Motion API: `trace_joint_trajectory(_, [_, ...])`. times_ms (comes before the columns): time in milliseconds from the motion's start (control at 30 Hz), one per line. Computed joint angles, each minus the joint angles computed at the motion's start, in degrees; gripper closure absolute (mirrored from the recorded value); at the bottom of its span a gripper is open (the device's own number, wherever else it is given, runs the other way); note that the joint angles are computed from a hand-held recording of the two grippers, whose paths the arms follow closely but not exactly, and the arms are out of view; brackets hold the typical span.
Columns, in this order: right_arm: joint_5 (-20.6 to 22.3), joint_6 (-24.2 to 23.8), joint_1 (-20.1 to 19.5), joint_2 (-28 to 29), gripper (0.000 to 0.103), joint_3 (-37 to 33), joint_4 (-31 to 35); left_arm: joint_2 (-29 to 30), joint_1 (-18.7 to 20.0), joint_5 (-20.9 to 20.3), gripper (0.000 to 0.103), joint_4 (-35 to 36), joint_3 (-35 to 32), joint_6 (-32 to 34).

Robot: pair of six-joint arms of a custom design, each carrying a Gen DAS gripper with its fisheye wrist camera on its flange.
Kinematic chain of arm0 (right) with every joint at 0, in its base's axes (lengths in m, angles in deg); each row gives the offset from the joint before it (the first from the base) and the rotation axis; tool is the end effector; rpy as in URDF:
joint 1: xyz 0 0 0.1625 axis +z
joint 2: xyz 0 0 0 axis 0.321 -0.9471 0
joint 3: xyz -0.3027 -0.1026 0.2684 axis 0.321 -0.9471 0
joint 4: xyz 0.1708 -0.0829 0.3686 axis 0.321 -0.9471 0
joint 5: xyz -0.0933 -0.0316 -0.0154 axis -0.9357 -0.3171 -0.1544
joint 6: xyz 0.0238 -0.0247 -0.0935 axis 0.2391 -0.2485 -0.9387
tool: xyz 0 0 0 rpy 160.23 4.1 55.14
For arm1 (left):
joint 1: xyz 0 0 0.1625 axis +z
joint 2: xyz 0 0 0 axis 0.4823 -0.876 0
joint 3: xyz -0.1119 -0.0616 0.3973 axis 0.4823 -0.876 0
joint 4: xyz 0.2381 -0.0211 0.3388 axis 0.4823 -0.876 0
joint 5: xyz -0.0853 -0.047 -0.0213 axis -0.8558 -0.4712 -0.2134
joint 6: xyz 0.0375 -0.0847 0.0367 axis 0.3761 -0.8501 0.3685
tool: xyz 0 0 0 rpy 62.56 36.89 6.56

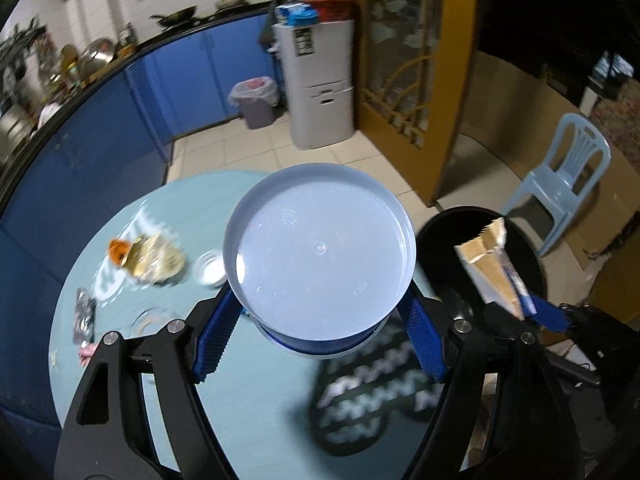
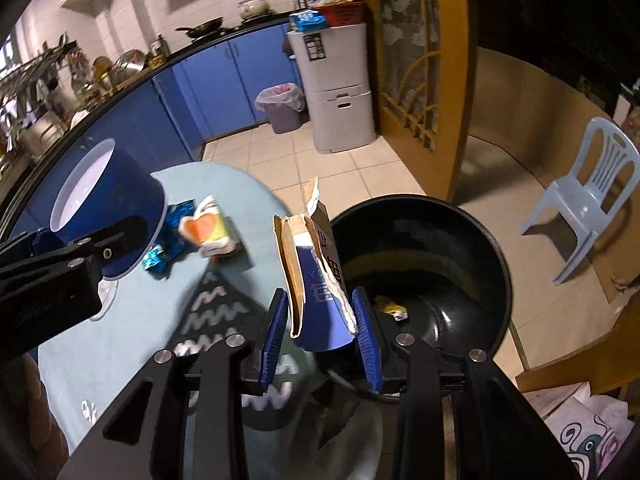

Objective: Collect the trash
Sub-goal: 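Carry the cardboard packaging and blue cup over the black bin with both tools, then open both tools to drop the cup and cardboard into the bin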

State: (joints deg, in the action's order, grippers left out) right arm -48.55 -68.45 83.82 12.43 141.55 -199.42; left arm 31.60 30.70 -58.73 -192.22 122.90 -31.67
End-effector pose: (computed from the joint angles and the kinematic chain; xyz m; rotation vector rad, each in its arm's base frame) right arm 0.2513 -0.7476 0.0742 0.4178 -2.4566 0.7929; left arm -0.2001 -0.7610 0.2027 0.4334 2.1927 -0.7358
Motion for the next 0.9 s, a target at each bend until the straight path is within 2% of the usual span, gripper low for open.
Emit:
trace_joint_trajectory(400, [-0.78, -0.04, -2.68, -1.78, 0.070, -0.26, -0.65, 10.43, -1.94, -3.40, 0.027, 5.45, -13.28, 3.75])
trace_joint_trajectory(533, [-0.89, 0.61, -3.67, -1.81, 0.070, -1.23, 0.40, 13.98, -1.95, -5.25, 0.026, 8.85, -18.50, 3.80])
trace_joint_trajectory(733, [-0.59, 2.37, -5.07, -1.14, 0.070, -3.67, 3.77, 19.35, -1.72, -5.46, 0.025, 13.92, -26.23, 3.65])
trace_joint_trajectory(767, [-0.35, 2.90, -5.39, -1.02, 0.070, -4.08, 4.56, 20.31, -1.55, -5.82, 0.024, 15.82, -28.06, 3.00])
trace_joint_trajectory(867, [0.73, 3.82, -6.20, -0.49, 0.070, -5.57, 6.82, 22.15, -1.01, -5.91, 0.009, 18.04, -31.13, 2.39])
trace_joint_trajectory(900, [1.16, 3.90, -6.44, -0.43, 0.069, -5.90, 7.60, 22.87, -0.79, -5.88, 0.009, 18.36, -32.26, 2.60])
